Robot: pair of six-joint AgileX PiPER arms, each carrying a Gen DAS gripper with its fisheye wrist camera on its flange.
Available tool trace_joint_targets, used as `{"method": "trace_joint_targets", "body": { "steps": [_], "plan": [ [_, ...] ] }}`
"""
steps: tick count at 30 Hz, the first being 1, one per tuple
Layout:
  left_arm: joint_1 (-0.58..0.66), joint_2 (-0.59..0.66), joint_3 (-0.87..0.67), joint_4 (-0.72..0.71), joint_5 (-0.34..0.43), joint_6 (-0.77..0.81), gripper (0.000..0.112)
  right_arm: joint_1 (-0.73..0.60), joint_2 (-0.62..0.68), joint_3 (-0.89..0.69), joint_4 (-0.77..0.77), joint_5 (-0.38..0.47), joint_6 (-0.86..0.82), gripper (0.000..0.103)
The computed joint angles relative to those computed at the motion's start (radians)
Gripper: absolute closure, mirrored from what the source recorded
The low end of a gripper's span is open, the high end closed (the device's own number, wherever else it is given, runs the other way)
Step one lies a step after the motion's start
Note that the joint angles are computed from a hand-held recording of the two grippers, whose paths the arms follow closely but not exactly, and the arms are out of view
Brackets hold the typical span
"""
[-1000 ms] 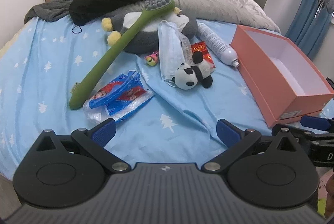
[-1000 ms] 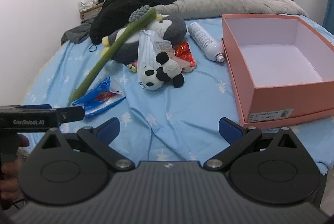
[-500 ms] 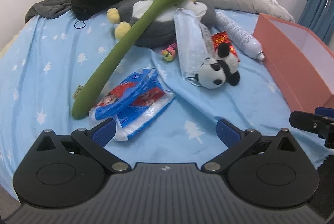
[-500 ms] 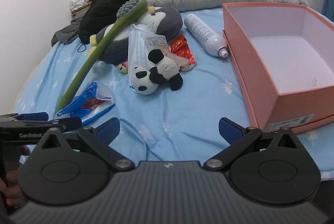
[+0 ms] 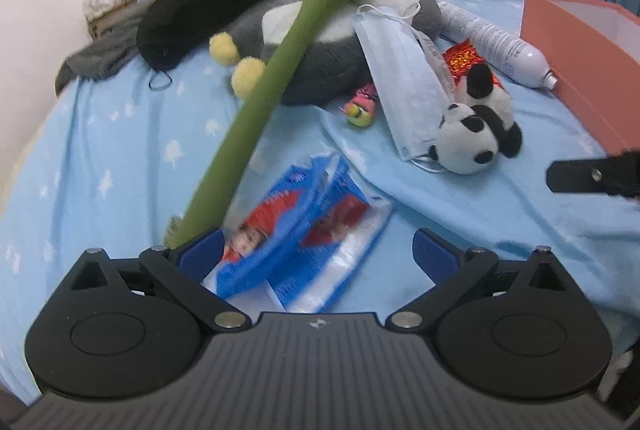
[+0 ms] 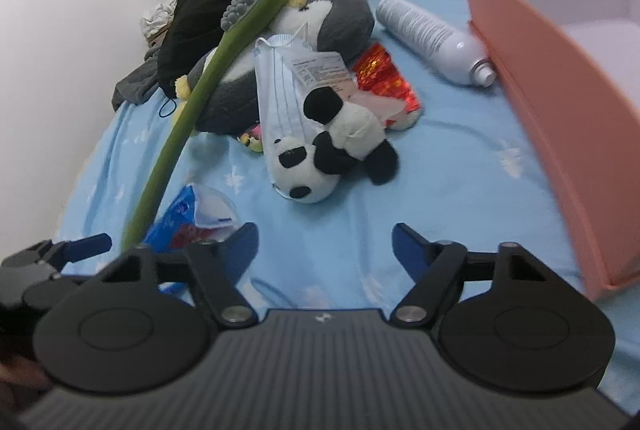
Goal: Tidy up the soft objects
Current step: 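Grasp the blue snack packet with the left gripper while the right gripper grasps the panda plush, then carry the packet and panda into the pink box and open both grippers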
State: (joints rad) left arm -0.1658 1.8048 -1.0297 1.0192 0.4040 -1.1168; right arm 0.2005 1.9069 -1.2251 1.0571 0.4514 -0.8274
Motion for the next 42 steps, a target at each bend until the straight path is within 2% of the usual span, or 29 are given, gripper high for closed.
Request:
{"method": "trace_joint_targets", "body": {
  "steps": [3,8,11,13,15,21,25,27,30,34,40,42],
  "plan": [
    [0.003,0.033,-0.024,0.06,0.021,-0.029,0.017,0.01,0.05,-0.05,0.047,0.002,-0.002,0.028],
    [0.019,0.07,-0.042,0.121,0.006,-0.054,0.025,0.037,0.113,-0.123,0.117,-0.039,0.021,0.026],
    [0.034,0.092,-0.052,0.115,-0.022,-0.041,0.034,0.04,0.155,-0.179,0.131,-0.013,0.048,0.026],
    [0.042,0.107,-0.059,0.109,-0.036,-0.038,0.04,0.03,0.186,-0.225,0.12,0.045,0.086,0.027],
    [0.054,0.115,-0.059,0.113,-0.059,-0.05,0.047,0.034,0.212,-0.267,0.068,0.067,0.172,0.027],
    [0.084,0.139,-0.072,0.119,-0.085,-0.079,0.067,0.071,0.279,-0.373,-0.166,0.035,0.444,0.028],
    [0.093,0.141,-0.08,0.089,-0.103,-0.084,0.081,0.076,0.318,-0.427,-0.276,0.046,0.572,0.037],
    [0.09,0.137,-0.077,0.094,-0.109,-0.113,0.09,0.07,0.325,-0.437,-0.261,0.063,0.553,0.043],
    [0.088,0.123,-0.069,0.074,-0.121,-0.128,0.098,0.061,0.312,-0.424,-0.231,0.082,0.515,0.048],
    [0.078,0.098,-0.054,0.093,-0.118,-0.176,0.103,0.055,0.273,-0.377,-0.211,0.078,0.453,0.051],
    [0.063,0.044,-0.023,0.042,-0.119,-0.182,0.105,0.033,0.191,-0.27,-0.149,0.075,0.31,0.053],
    [0.059,0.025,-0.013,-0.014,-0.124,-0.144,0.105,0.027,0.161,-0.231,-0.136,0.074,0.262,0.054]
  ]
}}
